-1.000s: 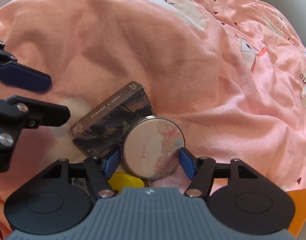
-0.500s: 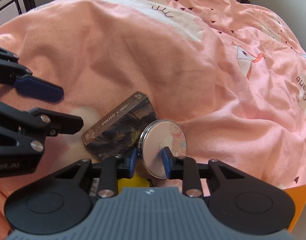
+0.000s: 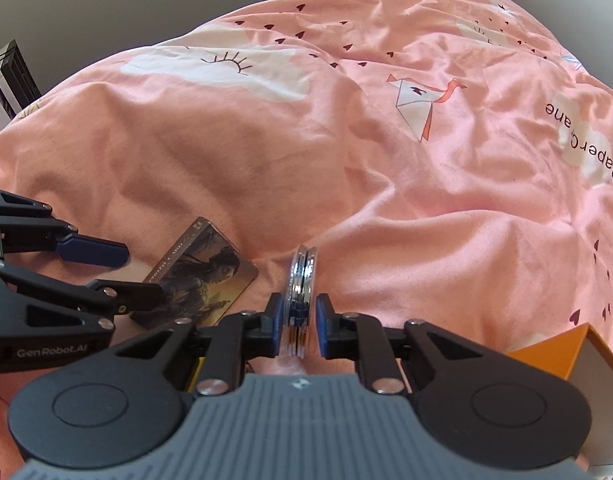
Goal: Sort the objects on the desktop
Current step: 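Grasp the PHOTO CARD box with the left tool while the right tool grasps the compact mirror, then carry the PHOTO CARD box and compact mirror over the orange box with both tools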
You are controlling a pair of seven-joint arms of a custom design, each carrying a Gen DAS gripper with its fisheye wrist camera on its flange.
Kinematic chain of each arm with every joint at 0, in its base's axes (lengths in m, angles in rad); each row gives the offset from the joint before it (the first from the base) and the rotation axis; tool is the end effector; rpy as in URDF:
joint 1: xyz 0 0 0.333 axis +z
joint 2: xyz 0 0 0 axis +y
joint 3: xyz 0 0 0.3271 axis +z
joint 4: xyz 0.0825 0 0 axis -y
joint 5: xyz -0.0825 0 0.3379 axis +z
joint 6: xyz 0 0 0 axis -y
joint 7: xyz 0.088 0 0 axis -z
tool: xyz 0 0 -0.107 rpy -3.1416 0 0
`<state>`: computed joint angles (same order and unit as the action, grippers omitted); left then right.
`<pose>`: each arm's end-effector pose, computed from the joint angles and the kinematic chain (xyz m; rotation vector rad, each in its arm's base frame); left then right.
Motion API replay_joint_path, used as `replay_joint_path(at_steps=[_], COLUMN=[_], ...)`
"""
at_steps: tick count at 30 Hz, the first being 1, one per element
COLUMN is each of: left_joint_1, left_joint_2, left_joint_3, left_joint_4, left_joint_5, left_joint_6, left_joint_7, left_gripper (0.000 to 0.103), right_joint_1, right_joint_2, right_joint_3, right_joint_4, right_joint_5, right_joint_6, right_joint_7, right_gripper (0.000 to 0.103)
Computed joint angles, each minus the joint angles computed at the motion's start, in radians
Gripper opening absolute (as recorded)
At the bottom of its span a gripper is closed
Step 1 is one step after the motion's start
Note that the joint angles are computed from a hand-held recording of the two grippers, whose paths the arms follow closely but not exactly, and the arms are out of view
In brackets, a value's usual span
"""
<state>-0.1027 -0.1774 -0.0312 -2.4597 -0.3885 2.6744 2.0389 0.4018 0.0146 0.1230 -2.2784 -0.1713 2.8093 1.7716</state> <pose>0.4514 -0.0496 0.4444 -1.7337 2.3247 -0.6120 0.4497 0.2696 0.4473 -2.2861 1.4017 -0.4081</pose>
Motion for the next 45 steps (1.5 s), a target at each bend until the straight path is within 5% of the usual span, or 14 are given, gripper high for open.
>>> replay_joint_path(at_steps=[7, 9, 18, 27, 37, 45], left_joint_1=[0.001, 0.002, -0.022, -0.064, -0.196, -0.416], left_joint_2=[0.053, 0.054, -0.004, -0.149, -0.319, -0.328], left_joint_3=[-0.025, -0.030, -0.044, -0.044, -0.019, 0.067], left_joint_4=[0.030, 0.032, -0.012, -0.066, -0.096, -0.024], left_joint_5=[-0.015, -0.018, 0.026, 0.200, 0.262, 0.071], left_joint_6=[0.002, -0.007, 0.050, 0.067, 0.045, 0.010], left_joint_7=[-0.007, -0.008, -0.042, -0.181, -0.247, -0.151], left_gripper=[0.047, 0.038, 0.026, 0.026, 0.026, 0.026], right_joint_1=[0.006, 0.003, -0.006, 0.000, -0.060, -0.217], right_joint_2=[0.038, 0.026, -0.094, -0.292, -0.561, -0.777], right_joint_3=[-0.007, -0.005, 0.002, -0.001, 0.008, 0.022], right_joint_4=[0.027, 0.018, -0.075, -0.196, -0.360, -0.472], right_joint_5=[0.079, 0.130, 0.412, 0.511, 0.508, 0.445], right_joint_6=[0.007, 0.006, 0.052, 0.111, 0.137, 0.069], right_joint_7=[-0.047, -0.080, -0.245, -0.274, -0.225, -0.162], right_gripper=[0.017, 0.015, 0.015, 0.015, 0.015, 0.015])
